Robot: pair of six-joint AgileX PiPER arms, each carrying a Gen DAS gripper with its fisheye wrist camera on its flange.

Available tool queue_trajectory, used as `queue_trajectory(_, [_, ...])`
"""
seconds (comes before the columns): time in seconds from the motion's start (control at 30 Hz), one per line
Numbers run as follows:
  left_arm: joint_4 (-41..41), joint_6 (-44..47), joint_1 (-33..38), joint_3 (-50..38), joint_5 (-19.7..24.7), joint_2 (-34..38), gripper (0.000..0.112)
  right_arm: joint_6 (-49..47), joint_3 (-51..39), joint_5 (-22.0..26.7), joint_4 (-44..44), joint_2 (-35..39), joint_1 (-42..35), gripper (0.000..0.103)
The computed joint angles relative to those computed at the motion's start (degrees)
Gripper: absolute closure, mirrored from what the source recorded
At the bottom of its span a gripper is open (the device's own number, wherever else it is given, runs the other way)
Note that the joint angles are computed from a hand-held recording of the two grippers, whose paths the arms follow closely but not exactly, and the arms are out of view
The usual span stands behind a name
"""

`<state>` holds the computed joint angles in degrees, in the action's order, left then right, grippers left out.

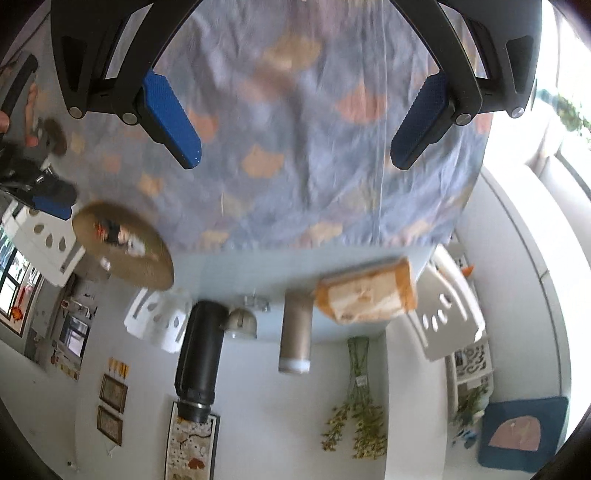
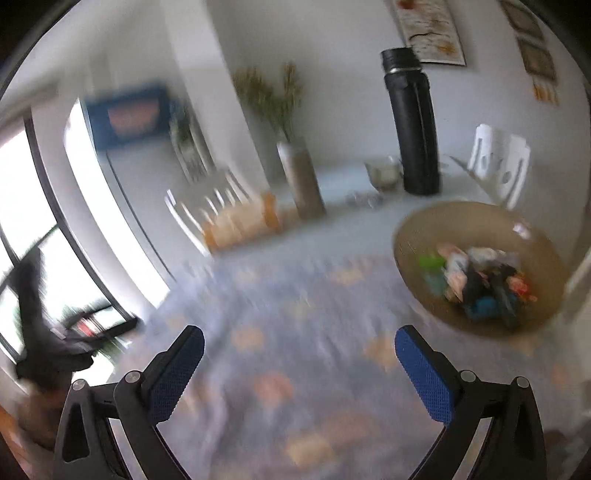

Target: Organize rigid objects

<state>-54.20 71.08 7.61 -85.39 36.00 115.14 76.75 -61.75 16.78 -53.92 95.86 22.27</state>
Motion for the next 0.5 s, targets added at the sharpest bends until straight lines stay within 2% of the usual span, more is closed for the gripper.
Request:
queue_trajectory(0.07, [-3.27, 5.18, 1.27, 4.28, 0.19, -0.95, 0.010, 2.53, 0.09, 5.86, -1.75, 1.53, 3.90, 0.000])
queue_trajectory(0.17, [-6.32, 11.85, 2.34, 10.13, 0.34, -1.60, 0.010, 7.24, 2.25, 8.10, -4.04, 3.25, 7.74, 0.000])
queue_trajectory(0.27, [-8.21, 16.21, 1.97, 14.41, -1.65, -1.39, 0.010, 6.50, 2.25, 10.45, -1.43, 6.76, 10.45, 0.000])
queue_trajectory(0.47, [-9.22, 20.49, -1.08, 18.32, -7.71, 1.56, 0.010, 1.29, -0.84, 10.64, 5.29, 15.09, 11.33, 0.000])
queue_trajectory(0.5, [-10.10, 22.42, -2.54, 19.08, -10.88, 2.42, 0.010, 0.85, -1.73, 11.28, 5.87, 16.31, 11.55, 0.000])
